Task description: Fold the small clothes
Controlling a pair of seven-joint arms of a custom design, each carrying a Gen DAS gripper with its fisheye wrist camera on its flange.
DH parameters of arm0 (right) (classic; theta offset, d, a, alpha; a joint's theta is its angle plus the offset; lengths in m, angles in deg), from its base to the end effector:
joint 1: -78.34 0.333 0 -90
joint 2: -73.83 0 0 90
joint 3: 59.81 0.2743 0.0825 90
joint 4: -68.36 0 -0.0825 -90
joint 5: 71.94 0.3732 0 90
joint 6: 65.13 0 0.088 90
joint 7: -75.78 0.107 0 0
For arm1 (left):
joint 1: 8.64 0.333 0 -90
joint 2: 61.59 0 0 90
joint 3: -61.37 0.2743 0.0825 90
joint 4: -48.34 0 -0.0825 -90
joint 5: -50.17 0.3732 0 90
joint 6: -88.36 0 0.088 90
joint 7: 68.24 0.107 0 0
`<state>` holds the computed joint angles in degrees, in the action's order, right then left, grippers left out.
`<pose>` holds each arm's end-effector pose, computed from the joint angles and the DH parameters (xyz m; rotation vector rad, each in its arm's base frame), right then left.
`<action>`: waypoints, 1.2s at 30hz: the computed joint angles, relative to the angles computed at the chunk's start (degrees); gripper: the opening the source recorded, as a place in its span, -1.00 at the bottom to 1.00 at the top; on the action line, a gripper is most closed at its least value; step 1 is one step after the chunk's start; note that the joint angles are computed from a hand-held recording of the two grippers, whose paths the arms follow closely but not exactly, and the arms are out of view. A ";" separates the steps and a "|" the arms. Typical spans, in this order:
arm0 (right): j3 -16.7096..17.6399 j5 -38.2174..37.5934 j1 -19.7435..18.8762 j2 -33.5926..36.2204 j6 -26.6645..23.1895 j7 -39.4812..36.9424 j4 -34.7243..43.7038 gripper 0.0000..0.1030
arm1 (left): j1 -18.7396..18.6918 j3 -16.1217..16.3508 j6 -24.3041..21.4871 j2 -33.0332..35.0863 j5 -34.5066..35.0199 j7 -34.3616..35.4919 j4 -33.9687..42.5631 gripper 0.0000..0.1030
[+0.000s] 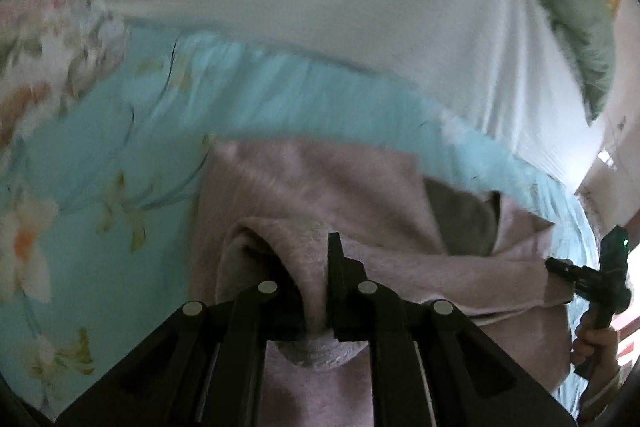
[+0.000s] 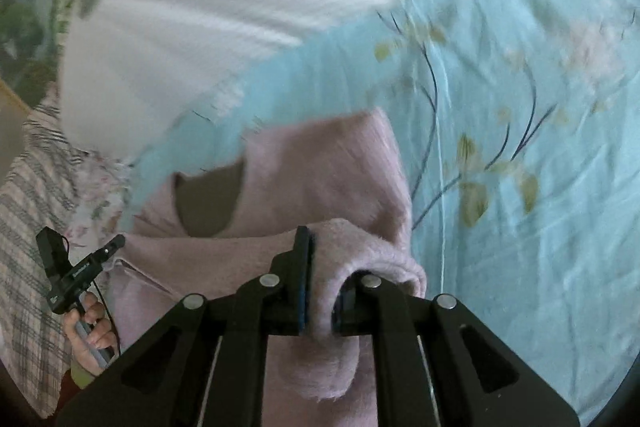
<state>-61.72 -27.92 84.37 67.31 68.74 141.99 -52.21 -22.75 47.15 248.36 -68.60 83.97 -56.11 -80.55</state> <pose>0.5440 0.0500 0.4715 -1.7480 1.6866 0.1296 0.4624 -0.2813 0.4490 -2.2023 1.5150 -0.9526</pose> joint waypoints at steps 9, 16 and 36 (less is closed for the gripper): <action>-1.90 4.38 -3.35 -11.07 2.44 -3.29 -7.72 0.31 | -2.05 -1.42 7.32 -11.96 -0.82 -5.16 -12.65 0.03; 2.35 -7.88 1.24 -16.81 -6.96 -15.83 -11.52 0.09 | -15.18 3.18 3.38 1.39 -18.81 20.14 -1.47 0.05; -0.37 -6.00 2.44 -13.90 9.61 0.83 -10.91 -0.04 | -0.14 -1.35 0.19 -6.08 4.06 -15.57 -5.27 0.17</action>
<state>-62.09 -33.93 86.81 53.41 78.36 142.82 -63.12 -22.89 45.80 248.55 -74.68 88.02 -71.68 -85.82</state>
